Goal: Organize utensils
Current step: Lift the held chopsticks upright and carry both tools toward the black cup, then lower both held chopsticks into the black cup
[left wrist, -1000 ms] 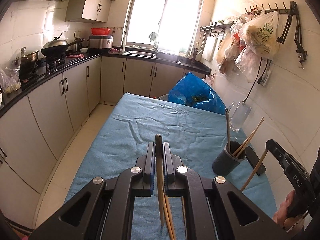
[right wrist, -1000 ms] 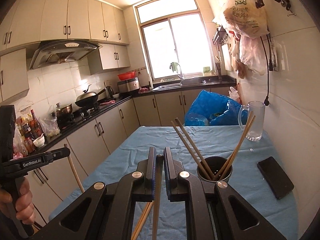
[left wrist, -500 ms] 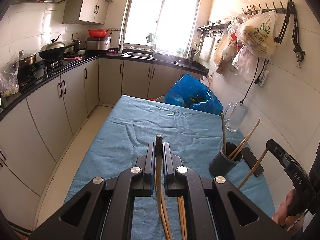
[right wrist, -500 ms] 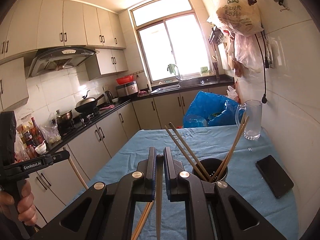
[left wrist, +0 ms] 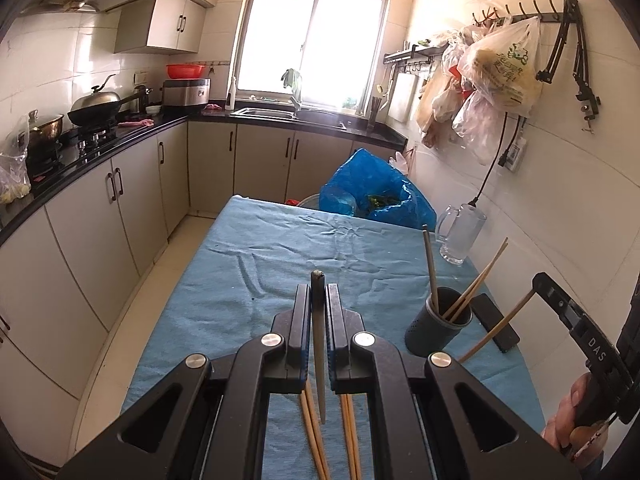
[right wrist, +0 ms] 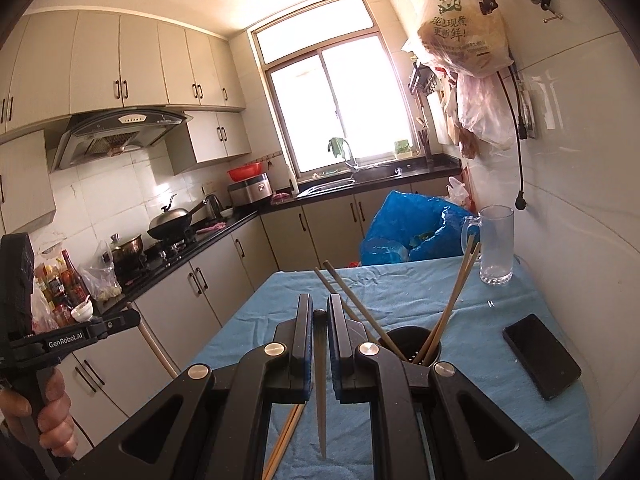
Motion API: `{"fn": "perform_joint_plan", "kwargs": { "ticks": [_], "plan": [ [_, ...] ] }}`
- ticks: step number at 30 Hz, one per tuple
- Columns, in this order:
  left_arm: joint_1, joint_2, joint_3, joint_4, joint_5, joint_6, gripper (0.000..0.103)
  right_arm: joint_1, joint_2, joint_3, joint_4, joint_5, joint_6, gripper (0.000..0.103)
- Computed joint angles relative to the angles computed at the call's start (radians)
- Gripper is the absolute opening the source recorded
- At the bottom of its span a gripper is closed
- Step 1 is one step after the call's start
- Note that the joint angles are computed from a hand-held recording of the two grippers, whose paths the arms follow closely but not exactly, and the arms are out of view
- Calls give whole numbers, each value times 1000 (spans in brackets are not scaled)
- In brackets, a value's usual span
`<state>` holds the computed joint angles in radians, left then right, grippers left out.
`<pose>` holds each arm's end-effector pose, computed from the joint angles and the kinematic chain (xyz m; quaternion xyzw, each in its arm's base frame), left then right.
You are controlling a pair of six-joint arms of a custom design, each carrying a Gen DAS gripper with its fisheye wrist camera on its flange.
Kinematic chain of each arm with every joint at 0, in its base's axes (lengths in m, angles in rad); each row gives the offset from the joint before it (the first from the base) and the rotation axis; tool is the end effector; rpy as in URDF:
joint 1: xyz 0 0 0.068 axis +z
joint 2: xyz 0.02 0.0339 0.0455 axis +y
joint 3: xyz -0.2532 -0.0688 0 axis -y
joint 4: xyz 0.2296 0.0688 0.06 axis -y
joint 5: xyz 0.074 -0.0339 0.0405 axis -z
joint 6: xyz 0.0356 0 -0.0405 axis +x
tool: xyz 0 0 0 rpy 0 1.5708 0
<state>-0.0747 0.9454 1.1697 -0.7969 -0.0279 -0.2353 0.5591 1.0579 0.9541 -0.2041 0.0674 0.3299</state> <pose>0.1740 -0.0120 0.3690 -0.0771 0.8746 -0.0618 0.4747 0.2002 0.1225 0.3368 -0.0725 0.8037 0.2291 0.5443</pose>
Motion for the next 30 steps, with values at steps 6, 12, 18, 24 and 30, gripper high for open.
{"fn": "perform_joint_plan", "kwargs": {
  "ticks": [6,12,18,24,30],
  "plan": [
    [-58,24,24,0,-28,-15,6,-29,-38,-12,-8,-11,0,8],
    [-128,61,59,1,-63,-30,6,-89,-72,-15,-21,-49,4,8],
    [-217,121,114,4,-104,-43,6,-133,-107,-18,-40,-76,4,8],
    [-277,195,198,-2,-124,-47,6,-204,-126,10,-65,-121,-13,8],
    [-310,279,305,-11,-113,-53,6,-295,-121,66,-89,-187,-31,8]
  ]
}}
